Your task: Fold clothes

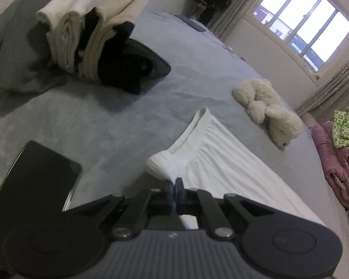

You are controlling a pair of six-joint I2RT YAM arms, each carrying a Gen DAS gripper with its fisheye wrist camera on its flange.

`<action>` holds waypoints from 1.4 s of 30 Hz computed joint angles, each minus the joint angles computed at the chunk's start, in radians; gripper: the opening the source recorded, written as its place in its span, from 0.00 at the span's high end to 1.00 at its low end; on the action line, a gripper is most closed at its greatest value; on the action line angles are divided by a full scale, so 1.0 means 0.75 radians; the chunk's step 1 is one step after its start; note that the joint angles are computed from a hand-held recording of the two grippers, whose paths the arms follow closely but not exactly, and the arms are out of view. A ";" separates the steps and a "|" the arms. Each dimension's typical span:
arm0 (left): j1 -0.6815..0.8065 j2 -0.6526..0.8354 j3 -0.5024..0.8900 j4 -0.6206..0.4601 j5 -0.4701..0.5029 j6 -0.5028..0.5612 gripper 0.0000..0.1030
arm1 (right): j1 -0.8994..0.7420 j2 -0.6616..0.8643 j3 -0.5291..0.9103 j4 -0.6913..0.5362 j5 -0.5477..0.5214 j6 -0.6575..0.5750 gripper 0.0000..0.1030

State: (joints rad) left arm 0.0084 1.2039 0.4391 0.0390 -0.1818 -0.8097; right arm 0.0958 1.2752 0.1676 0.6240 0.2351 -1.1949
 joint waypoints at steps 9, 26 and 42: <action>0.028 0.023 0.073 -0.035 0.054 -0.052 0.99 | -0.025 0.317 0.285 0.130 0.018 0.125 1.00; 0.071 0.426 0.542 -0.176 0.120 -0.091 0.99 | -0.006 0.851 0.893 0.116 0.075 0.201 1.00; 0.085 0.785 0.982 -0.338 0.058 -0.008 0.99 | 0.028 1.233 1.423 -0.021 0.132 0.258 1.00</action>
State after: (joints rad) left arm 0.0723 1.7924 1.1755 -0.2142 -0.1382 -0.8158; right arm 0.1171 2.1998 1.2351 0.6082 0.3345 -1.0013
